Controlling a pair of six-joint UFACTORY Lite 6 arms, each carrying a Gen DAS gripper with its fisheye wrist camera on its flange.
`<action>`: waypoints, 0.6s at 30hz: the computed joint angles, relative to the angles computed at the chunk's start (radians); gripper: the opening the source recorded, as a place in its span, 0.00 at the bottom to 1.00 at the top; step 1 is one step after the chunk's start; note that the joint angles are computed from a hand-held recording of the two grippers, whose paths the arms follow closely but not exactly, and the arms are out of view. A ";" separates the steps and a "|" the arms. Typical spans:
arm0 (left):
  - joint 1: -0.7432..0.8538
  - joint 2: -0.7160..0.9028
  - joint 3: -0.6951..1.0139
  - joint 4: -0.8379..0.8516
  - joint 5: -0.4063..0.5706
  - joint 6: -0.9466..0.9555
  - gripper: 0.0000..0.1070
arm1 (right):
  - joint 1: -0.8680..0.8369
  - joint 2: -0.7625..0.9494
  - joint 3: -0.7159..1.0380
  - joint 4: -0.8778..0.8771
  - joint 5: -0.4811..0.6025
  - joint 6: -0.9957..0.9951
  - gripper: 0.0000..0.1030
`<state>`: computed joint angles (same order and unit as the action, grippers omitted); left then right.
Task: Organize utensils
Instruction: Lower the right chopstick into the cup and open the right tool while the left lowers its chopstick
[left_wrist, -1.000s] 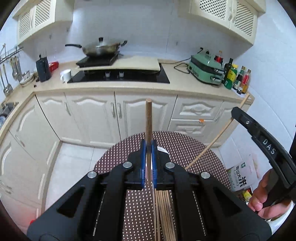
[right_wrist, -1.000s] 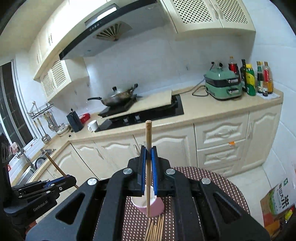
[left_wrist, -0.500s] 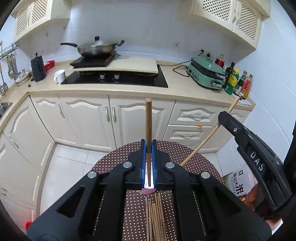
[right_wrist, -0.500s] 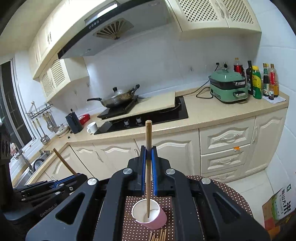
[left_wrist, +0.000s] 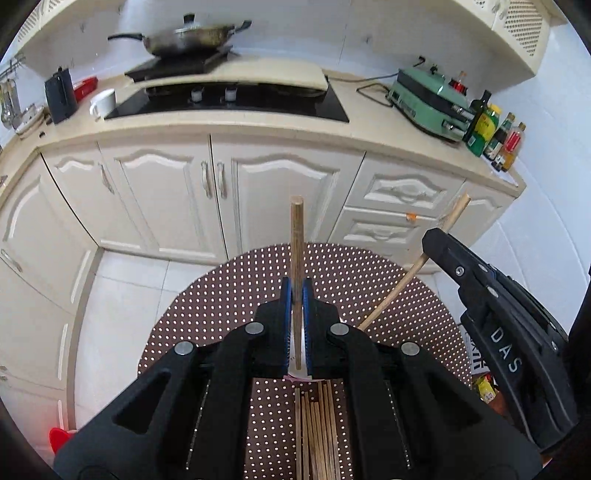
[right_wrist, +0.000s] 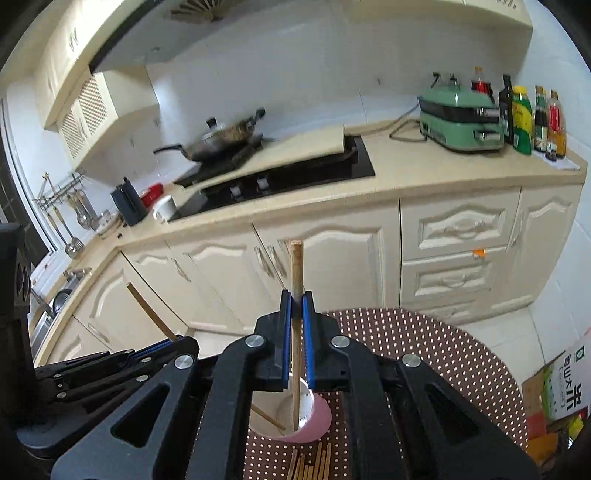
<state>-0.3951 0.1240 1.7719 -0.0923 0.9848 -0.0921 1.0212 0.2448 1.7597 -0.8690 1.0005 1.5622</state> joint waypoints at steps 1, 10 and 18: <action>0.005 0.006 -0.012 -0.007 -0.007 0.008 0.06 | -0.005 0.002 -0.005 0.009 -0.007 -0.002 0.05; 0.028 0.028 -0.080 -0.062 -0.041 0.064 0.06 | -0.053 0.016 -0.053 0.105 -0.076 -0.039 0.05; 0.026 -0.003 -0.145 -0.087 -0.084 0.136 0.06 | -0.069 0.015 -0.068 0.173 -0.107 -0.070 0.09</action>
